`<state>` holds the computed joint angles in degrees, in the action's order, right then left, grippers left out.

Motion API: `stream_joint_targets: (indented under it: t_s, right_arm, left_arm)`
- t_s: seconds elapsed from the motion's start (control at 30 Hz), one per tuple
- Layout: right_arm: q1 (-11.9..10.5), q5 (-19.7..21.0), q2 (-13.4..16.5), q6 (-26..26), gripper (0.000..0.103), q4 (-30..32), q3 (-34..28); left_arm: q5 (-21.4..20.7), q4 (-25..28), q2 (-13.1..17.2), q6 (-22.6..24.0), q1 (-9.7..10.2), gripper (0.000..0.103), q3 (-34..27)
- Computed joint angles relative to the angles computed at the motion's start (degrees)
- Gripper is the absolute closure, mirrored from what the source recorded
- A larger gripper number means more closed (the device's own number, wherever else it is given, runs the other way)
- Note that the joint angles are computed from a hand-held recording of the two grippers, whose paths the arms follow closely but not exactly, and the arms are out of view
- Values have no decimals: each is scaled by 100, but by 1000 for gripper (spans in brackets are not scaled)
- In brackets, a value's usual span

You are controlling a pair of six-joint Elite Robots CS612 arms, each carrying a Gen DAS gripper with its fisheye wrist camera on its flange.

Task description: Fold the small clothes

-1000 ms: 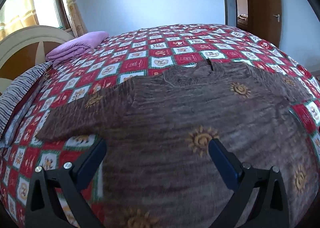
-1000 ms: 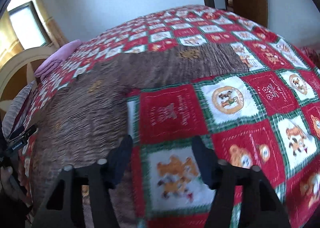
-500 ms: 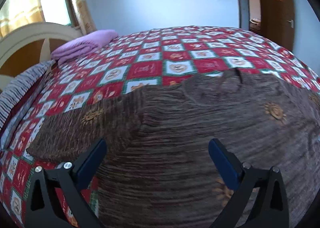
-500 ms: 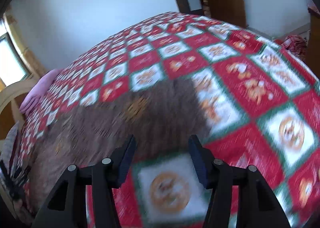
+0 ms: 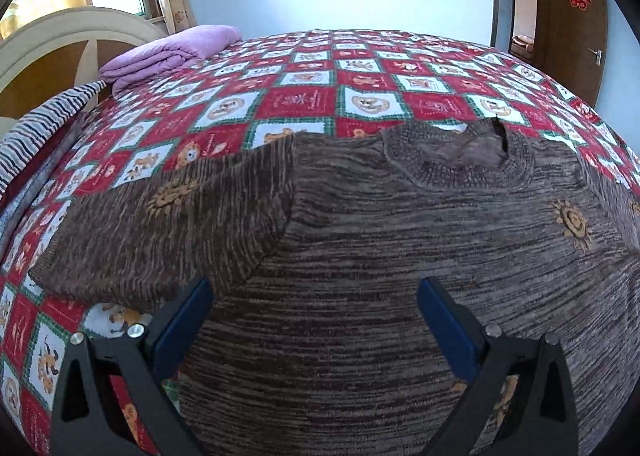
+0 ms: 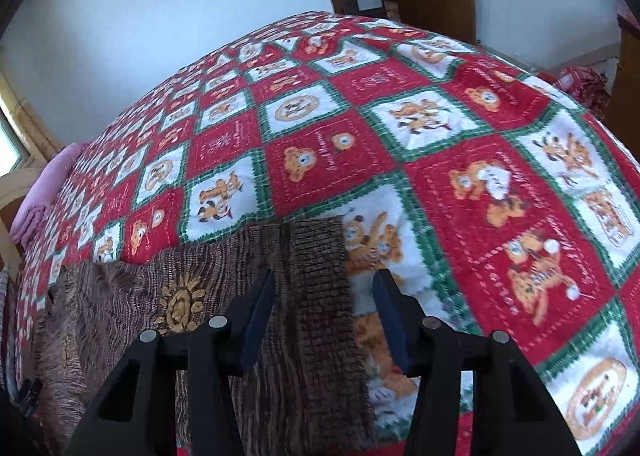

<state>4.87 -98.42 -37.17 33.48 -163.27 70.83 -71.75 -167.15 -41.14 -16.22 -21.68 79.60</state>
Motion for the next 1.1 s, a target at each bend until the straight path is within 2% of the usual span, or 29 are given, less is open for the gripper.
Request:
stream_joint_targets:
  t_s: [0.07, 0.13, 0.33, 0.67, 1.1]
  right_arm:
    - [17, 85, 32, -107, 69, 71, -68]
    - [35, 164, 53, -177, 93, 200, -146]
    - [127, 13, 0, -246, 95, 263, -258]
    - [454, -324, -203, -913, 95, 241, -581]
    - [896, -275, 23, -1489, 95, 707, -1527]
  left_arm:
    - [-27, 79, 0, -159, 25, 0, -14]
    - [-130, 124, 1, -310, 62, 0, -22]
    - [-321, -106, -12, -427, 109, 0, 52]
    - [-484, -415, -25, -471, 145, 0, 142]
    - [-819, -611, -12, -594, 222, 0, 173]
